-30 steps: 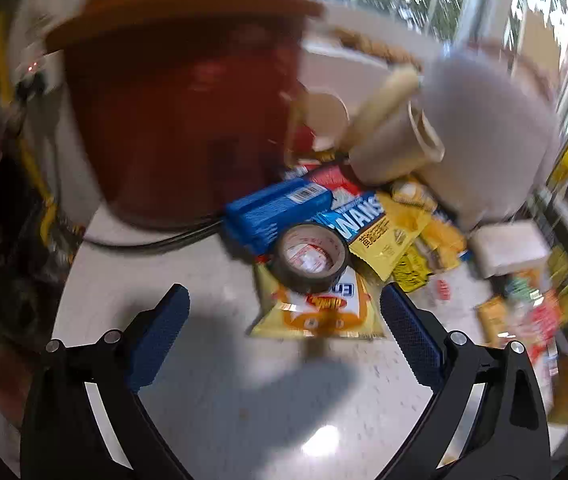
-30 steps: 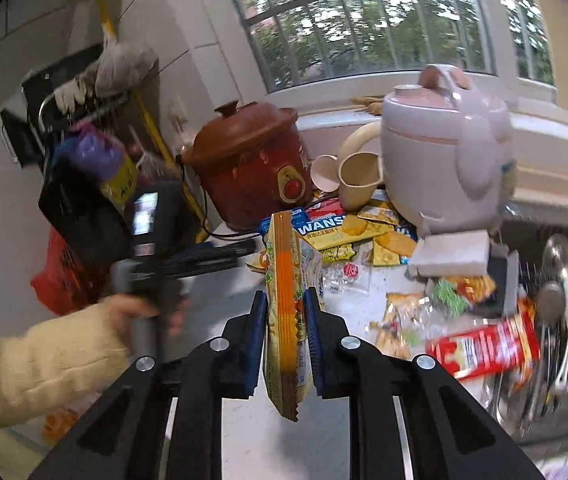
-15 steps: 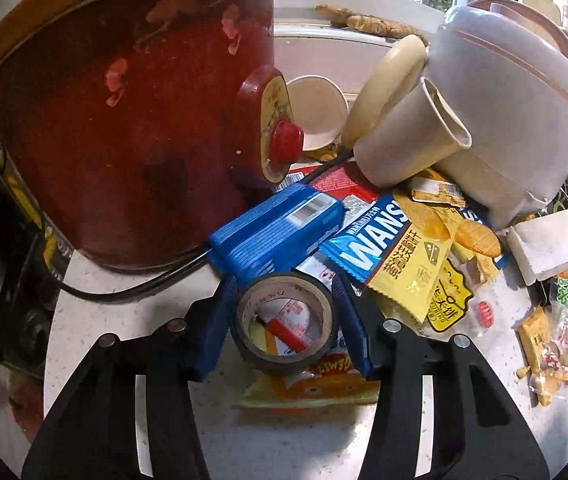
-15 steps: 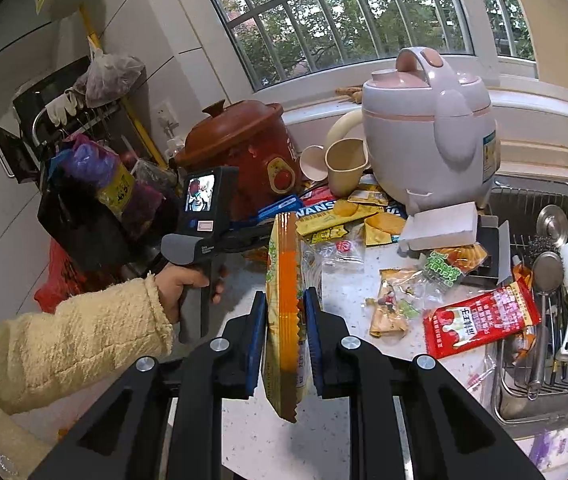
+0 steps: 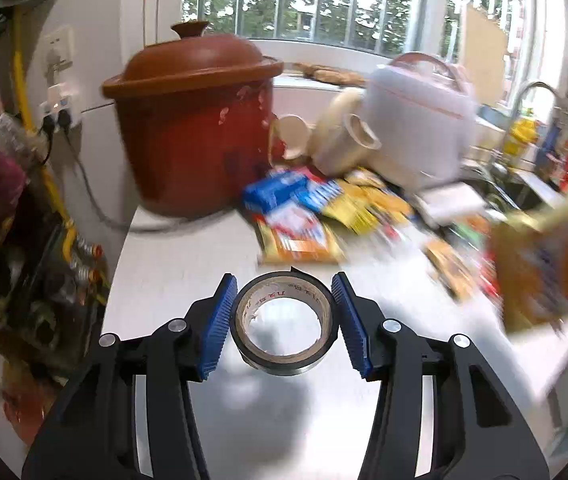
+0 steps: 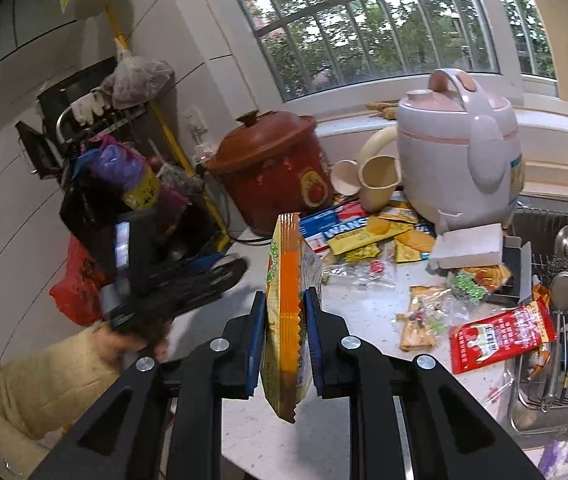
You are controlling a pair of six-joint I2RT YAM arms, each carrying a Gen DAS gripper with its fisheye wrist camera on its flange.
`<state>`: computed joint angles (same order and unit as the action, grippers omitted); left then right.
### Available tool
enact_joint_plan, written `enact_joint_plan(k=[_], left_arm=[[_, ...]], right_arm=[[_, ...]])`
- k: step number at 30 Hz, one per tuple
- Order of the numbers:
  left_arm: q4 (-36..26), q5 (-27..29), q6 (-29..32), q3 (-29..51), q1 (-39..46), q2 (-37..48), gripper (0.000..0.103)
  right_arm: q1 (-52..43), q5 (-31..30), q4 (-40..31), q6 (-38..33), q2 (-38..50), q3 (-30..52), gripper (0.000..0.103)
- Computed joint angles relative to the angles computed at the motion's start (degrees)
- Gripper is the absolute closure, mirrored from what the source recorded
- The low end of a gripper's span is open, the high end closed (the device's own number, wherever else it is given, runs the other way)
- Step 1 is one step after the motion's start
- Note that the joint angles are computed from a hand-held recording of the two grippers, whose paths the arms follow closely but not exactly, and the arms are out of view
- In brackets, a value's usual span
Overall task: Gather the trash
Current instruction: 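Lower both tools over the trash bag and release packet and tape roll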
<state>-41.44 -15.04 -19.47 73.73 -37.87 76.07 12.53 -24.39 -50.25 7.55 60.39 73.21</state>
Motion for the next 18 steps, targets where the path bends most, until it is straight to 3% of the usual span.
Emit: enact_joint_plan(k=[3,7,11,14,18], left_arm=[[-9.0,-4.8,-4.2,-1.3,-7.8,-7.3,0.054],[-21.5,-8.0,-14.7,-2.9,-20.3,-13.8,0.054],[-28.5,-5.4,-28.5,-9.2,-33.2,-16.8,0.054],[-26.4,-1.4,-35.3,-16.3,-38.2,-17.5,0.054],[-10.3,4.6,-36.7,-30.9,-37.8,-14.4,0.054]], right_arm=[[2.3,0.1,-4.2,-0.1,-2.1,0.6,0.083],[7.8,1.2,-12.9,0.0,-6.4,1.1,0.083],[17.6,3.0,-22.4,6.2,-12.2,-1.4,0.083],[28.4,6.9,-23.9,16.3,-16.7,-8.2,0.083],[40.3,13.6,-18.0,27.5,-22.8,-24.6,0.083]])
